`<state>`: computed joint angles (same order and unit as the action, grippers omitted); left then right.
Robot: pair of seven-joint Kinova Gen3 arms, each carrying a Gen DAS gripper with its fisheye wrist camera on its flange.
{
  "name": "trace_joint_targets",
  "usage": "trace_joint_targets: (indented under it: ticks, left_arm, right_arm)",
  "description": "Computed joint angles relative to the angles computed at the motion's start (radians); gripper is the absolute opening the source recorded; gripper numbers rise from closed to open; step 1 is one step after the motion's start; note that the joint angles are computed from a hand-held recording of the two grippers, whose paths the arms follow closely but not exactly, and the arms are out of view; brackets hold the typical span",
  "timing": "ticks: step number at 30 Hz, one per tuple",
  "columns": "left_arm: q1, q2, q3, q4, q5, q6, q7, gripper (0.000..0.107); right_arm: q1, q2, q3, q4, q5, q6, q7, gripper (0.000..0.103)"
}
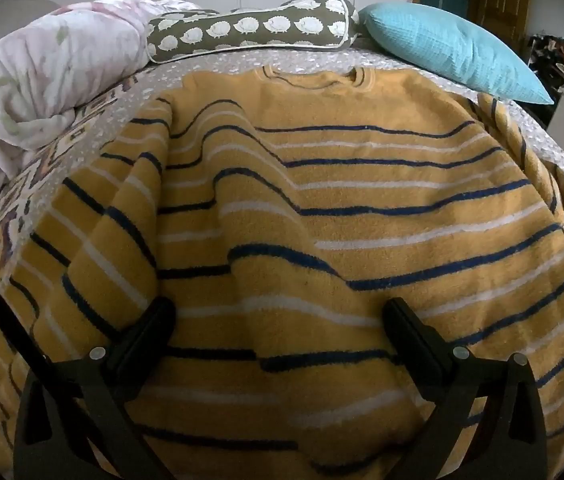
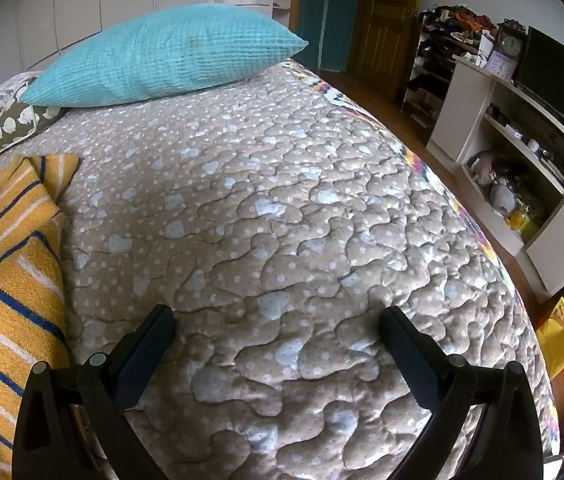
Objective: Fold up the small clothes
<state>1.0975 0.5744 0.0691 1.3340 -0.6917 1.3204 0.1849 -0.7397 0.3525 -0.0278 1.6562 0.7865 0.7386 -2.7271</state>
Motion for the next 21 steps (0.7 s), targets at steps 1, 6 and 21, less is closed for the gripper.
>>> trace_joint_targets:
  ticks: [1, 6, 21]
  left_arm:
    - [-0.002, -0.002, 0.001, 0.002, 0.003, -0.005, 0.002, 0.103]
    - [-0.010, -0.004, 0.004, -0.002, 0.019, -0.009, -0.010, 0.103]
    - [0.005, 0.003, -0.006, -0.003, 0.004, -0.004, 0.004, 0.103]
  right_arm:
    - [0.000, 0.001, -0.001, -0.002, -0.001, 0.003, 0.002, 0.103]
    - [-0.001, 0.000, 0.000, 0.002, 0.005, -0.001, -0.005, 0.103]
    - [-0.003, 0.000, -0.001, 0.003, 0.013, 0.002, -0.011, 0.103]
